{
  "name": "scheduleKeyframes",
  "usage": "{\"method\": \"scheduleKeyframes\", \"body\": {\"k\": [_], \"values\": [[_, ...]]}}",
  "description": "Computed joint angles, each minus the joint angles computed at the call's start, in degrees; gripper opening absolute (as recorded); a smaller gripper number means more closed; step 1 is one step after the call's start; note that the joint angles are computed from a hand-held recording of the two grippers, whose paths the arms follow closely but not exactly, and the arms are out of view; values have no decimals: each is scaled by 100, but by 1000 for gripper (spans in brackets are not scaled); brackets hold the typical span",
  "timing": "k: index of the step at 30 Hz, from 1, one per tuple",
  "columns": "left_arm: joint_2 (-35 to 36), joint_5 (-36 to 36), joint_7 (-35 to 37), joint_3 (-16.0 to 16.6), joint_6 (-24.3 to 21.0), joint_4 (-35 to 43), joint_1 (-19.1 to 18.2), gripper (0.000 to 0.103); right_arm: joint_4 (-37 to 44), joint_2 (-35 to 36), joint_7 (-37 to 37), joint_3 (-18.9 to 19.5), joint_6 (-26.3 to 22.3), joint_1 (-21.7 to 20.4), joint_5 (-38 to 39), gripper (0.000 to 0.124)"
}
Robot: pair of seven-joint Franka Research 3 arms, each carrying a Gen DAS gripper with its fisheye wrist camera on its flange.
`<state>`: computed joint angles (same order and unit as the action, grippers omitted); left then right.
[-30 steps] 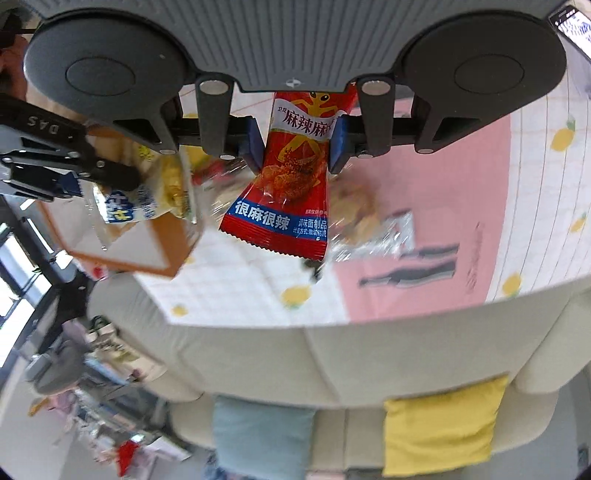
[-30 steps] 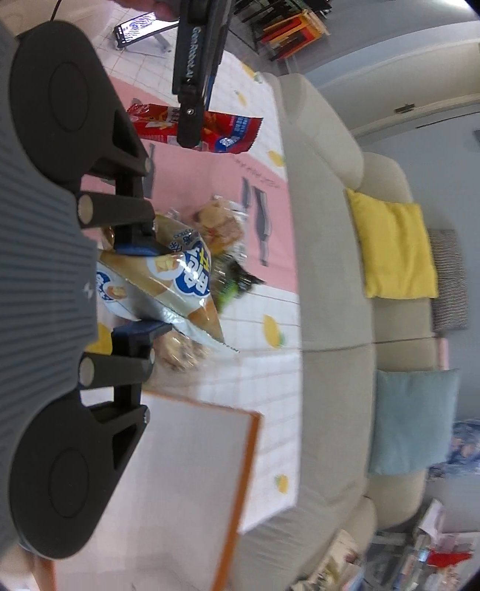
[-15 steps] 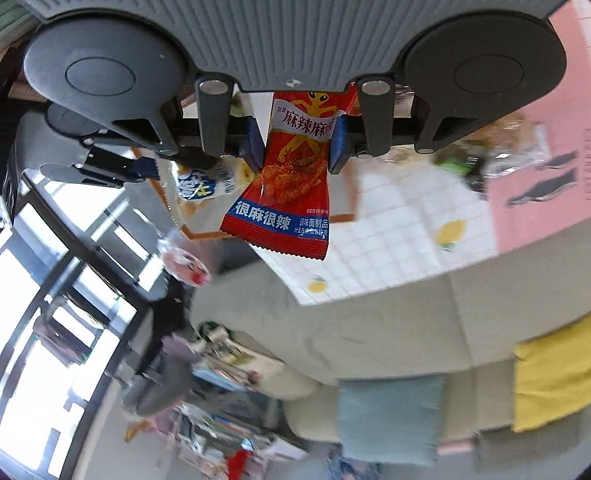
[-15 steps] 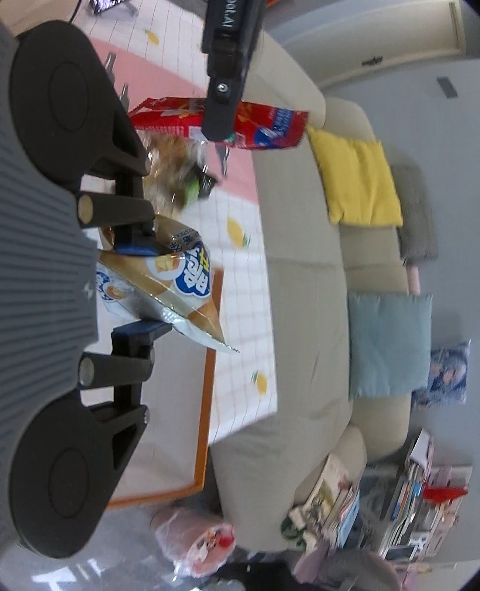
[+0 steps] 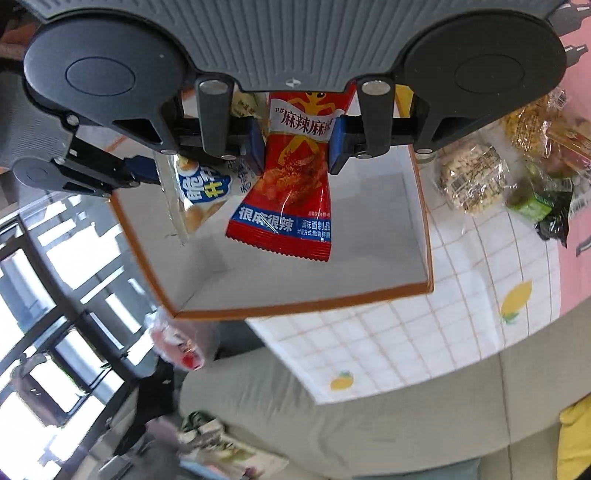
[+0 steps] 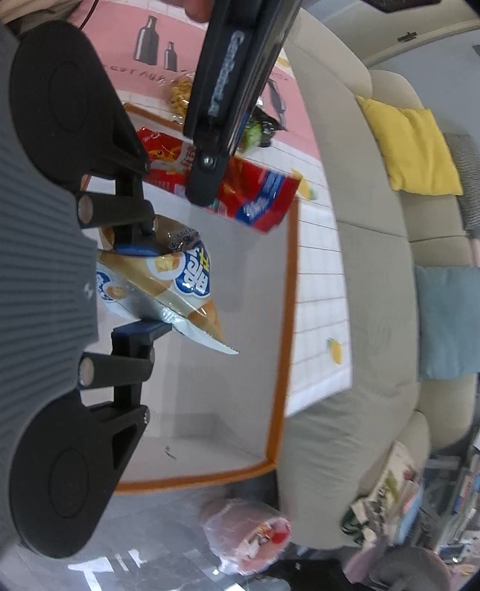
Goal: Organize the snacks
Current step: 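Carry both packets into the orange box and open both grippers, then withdraw both grippers from the box back over the table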
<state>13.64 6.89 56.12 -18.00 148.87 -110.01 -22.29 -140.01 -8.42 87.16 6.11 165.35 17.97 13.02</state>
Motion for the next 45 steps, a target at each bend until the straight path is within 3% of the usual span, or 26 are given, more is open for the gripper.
{"method": "scheduleKeyframes", "body": {"k": [11,20,27,38,41,45], "values": [[682,248,-111,81,-1179,791,-135,39,392,592,-702,-78,-410,133,728,32],[994,554,57,105,-1924,1287,-330,40,514,849,-324,-49,-608,115,399,32],[643,592,44,114,-1696,986,-297,56,662,967,31,-69,-815,114,-29,33],[-285,654,-264,83,-880,95,-187,60,901,1154,295,-81,-1130,167,-474,36],[-436,613,-301,61,-772,-52,-165,60,867,1113,574,-96,-1111,217,-935,42],[-717,721,-438,58,-719,-334,-170,62,820,994,871,-95,-1115,215,-1212,59]]}}
